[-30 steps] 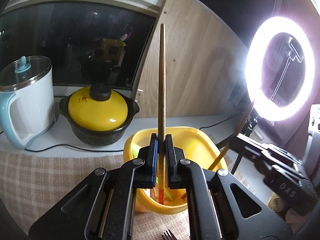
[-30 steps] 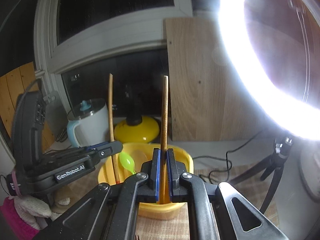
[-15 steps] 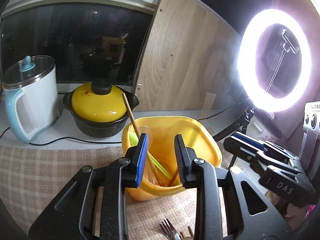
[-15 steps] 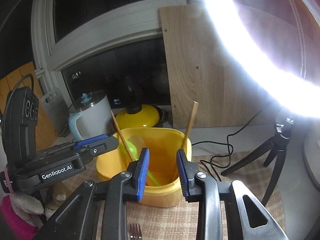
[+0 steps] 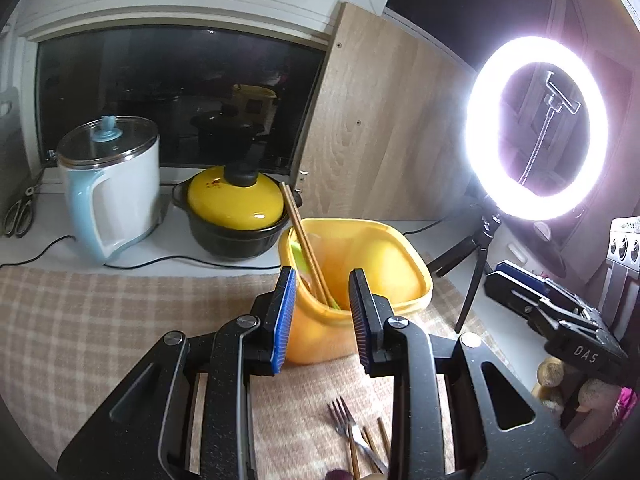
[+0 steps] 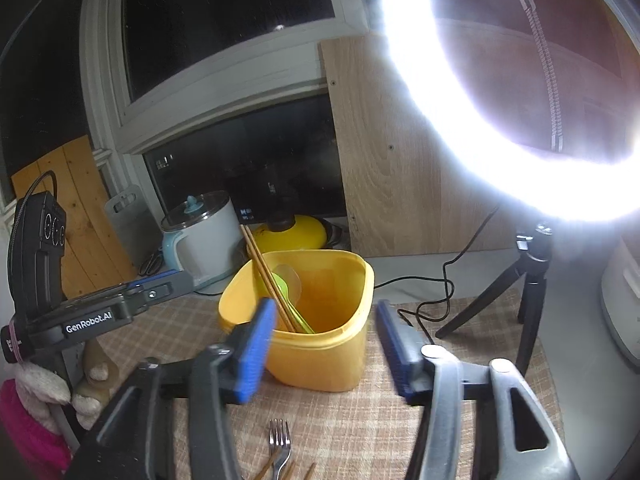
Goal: Organize utensils
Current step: 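Move the right tool back toward the remaining utensils, then close the right tool on the metal fork while the left tool closes on the metal spoon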
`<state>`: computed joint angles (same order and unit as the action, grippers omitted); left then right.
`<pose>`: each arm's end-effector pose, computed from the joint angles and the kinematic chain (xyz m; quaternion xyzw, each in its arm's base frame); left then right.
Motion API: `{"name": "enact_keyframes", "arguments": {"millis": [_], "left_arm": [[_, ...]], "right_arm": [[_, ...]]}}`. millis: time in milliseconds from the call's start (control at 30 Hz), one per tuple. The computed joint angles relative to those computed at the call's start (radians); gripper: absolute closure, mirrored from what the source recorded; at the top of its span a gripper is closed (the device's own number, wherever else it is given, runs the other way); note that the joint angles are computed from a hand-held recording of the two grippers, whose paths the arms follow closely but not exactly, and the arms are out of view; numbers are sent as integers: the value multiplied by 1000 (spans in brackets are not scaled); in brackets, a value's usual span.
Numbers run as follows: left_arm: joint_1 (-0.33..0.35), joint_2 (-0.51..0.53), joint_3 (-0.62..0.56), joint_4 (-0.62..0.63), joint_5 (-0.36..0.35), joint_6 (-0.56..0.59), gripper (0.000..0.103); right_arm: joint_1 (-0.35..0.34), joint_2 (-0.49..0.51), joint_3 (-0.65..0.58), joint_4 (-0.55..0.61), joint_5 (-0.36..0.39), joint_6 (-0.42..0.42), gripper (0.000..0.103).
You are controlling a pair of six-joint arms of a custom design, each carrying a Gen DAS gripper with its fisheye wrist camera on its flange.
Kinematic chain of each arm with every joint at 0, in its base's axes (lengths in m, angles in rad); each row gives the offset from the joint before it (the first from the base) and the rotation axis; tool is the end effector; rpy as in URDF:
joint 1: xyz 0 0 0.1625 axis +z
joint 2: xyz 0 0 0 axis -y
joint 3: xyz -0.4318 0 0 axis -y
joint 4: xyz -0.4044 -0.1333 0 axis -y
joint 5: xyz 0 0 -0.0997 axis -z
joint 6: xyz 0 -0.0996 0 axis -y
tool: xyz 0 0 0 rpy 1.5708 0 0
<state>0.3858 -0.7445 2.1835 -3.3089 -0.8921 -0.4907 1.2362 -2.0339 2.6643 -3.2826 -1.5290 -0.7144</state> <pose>-0.3792 -0.3654 0.0095 0.2706 0.8937 -0.3386 0.1158 0.0417 -0.2987 0.3517 0.1724 -0.8397 0.4544 0.2422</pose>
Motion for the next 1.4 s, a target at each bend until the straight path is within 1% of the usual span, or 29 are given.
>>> {"name": "enact_keyframes", "arguments": {"millis": [33, 67, 100, 167, 267, 333, 433, 500, 600, 667, 733, 800, 867, 967, 1100, 1133, 1200, 1267, 1367, 1400], "left_arm": [[-9, -8, 12, 5, 6, -14, 77], [-15, -15, 23, 9, 9, -24, 77], [-21, -23, 34, 16, 11, -37, 77], [-33, -39, 56, 37, 11, -67, 77], [-51, -59, 93, 62, 12, -131, 77], [-62, -69, 118, 75, 6, -174, 77], [-80, -80, 152, 114, -9, -250, 77], [-91, -79, 170, 126, -26, -287, 77], [-112, -74, 193, 144, -46, -336, 77], [-125, -68, 202, 165, -63, -366, 77], [-139, -60, 211, 176, -83, -393, 77], [-153, -54, 224, 181, -100, -416, 77], [-166, -43, 238, 180, -122, -448, 77], [-180, -28, 261, 154, -154, -493, 77], [-183, -14, 273, 144, -176, -518, 77], [-181, -10, 275, 140, -181, -521, 77], [-176, -2, 279, 125, -189, -517, 77], [-171, 7, 280, 113, -195, -516, 77], [-159, 24, 280, 91, -210, -527, 77], [-156, 28, 284, 76, -215, -527, 77]], "right_arm": [[-24, -32, 10, 17, 35, -15, 33], [-37, -51, 16, 28, 51, -24, 30], [-51, -73, 21, 46, 68, -34, 24], [-97, -124, 30, 99, 122, -62, 18], [-170, -204, 33, 221, 201, -114, 14], [-214, -246, 35, 285, 238, -157, 2], [-304, -331, 52, 372, 312, -230, 1], [-356, -379, 55, 450, 340, -279, 1], [-402, -407, 52, 533, 341, -322, 1], [-414, -402, 52, 549, 319, -334, 1], [-405, -387, 53, 545, 277, -334, 1], [-376, -354, 52, 525, 212, -323, 1], [-379, -349, 50, 559, 192, -330, 1], [-366, -323, 37, 617, 142, -319, 2], [-362, -280, 21, 675, 118, -301, 12], [-362, -263, 15, 684, 118, -297, 17], [-357, -216, -5, 709, 118, -279, 24], [-344, -163, -24, 716, 118, -256, 28], [-334, -89, -49, 714, 121, -231, 36], [-331, -65, -54, 705, 119, -222, 41]]}}
